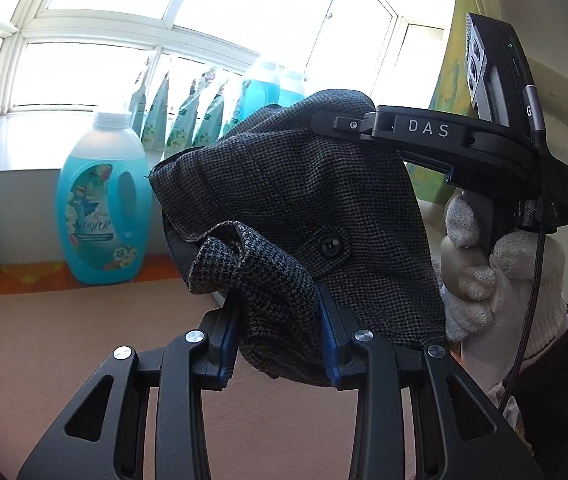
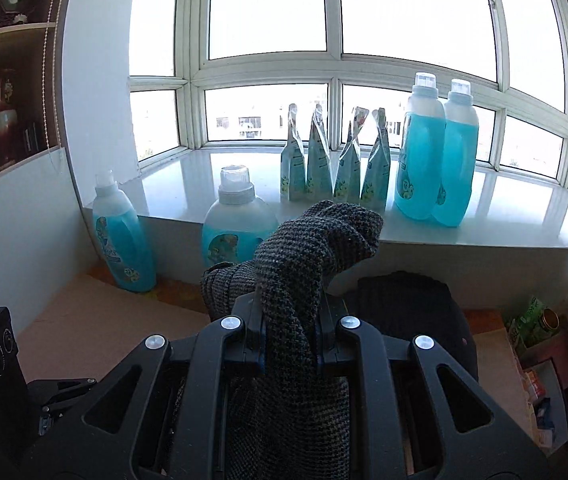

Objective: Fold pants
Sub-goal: 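Lift the folded pants with both grippers and carry them toward the clothing pile, then lower the folded pants onto the dark clothing pile and open both grippers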

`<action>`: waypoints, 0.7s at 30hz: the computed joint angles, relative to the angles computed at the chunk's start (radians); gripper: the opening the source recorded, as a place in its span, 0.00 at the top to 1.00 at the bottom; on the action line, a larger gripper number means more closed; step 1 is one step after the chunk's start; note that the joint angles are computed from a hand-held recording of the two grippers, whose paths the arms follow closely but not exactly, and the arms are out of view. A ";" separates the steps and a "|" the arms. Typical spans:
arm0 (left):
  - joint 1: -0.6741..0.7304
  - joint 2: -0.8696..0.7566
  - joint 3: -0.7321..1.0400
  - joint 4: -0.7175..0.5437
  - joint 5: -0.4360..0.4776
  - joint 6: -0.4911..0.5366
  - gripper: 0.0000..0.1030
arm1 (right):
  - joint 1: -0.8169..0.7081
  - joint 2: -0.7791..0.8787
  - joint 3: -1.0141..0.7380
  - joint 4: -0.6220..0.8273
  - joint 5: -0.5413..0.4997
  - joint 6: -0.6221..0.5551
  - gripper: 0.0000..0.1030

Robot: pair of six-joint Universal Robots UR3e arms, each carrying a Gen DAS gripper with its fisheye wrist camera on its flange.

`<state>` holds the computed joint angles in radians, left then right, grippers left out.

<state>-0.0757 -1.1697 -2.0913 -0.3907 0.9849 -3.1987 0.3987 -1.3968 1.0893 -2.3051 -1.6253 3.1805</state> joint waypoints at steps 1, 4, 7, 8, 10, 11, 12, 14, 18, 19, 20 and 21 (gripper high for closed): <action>-0.046 -0.070 0.039 0.044 0.034 -0.014 0.68 | -0.028 0.006 -0.009 0.005 0.011 -0.016 0.84; -0.139 -0.252 0.152 0.143 0.104 -0.045 0.68 | -0.092 0.049 -0.057 0.021 0.022 -0.076 0.84; -0.186 -0.409 0.249 0.211 0.132 -0.074 0.68 | -0.128 0.121 -0.117 0.012 0.010 -0.152 0.84; -0.201 -0.466 0.285 0.238 0.146 -0.087 0.68 | -0.142 0.151 -0.147 0.017 0.014 -0.165 0.84; -0.235 -0.559 0.341 0.282 0.174 -0.107 0.68 | -0.169 0.219 -0.221 0.041 0.021 -0.172 0.84; -0.239 -0.601 0.363 0.302 0.177 -0.116 0.68 | -0.184 0.253 -0.254 0.047 0.027 -0.179 0.84; -0.240 -0.640 0.386 0.317 0.176 -0.127 0.68 | -0.197 0.282 -0.274 0.046 0.035 -0.190 0.84; -0.241 -0.707 0.421 0.343 0.168 -0.152 0.68 | -0.219 0.346 -0.329 0.056 0.041 -0.214 0.84; -0.271 -0.832 0.505 0.368 0.201 -0.175 0.68 | -0.259 0.473 -0.441 0.079 0.063 -0.268 0.84; -0.281 -0.861 0.521 0.375 0.210 -0.186 0.68 | -0.266 0.505 -0.465 0.076 0.059 -0.288 0.84; -0.289 -0.889 0.537 0.373 0.212 -0.199 0.68 | -0.274 0.542 -0.499 0.081 0.051 -0.303 0.84; -0.297 -0.921 0.554 0.370 0.218 -0.206 0.68 | -0.284 0.573 -0.524 0.087 0.041 -0.299 0.83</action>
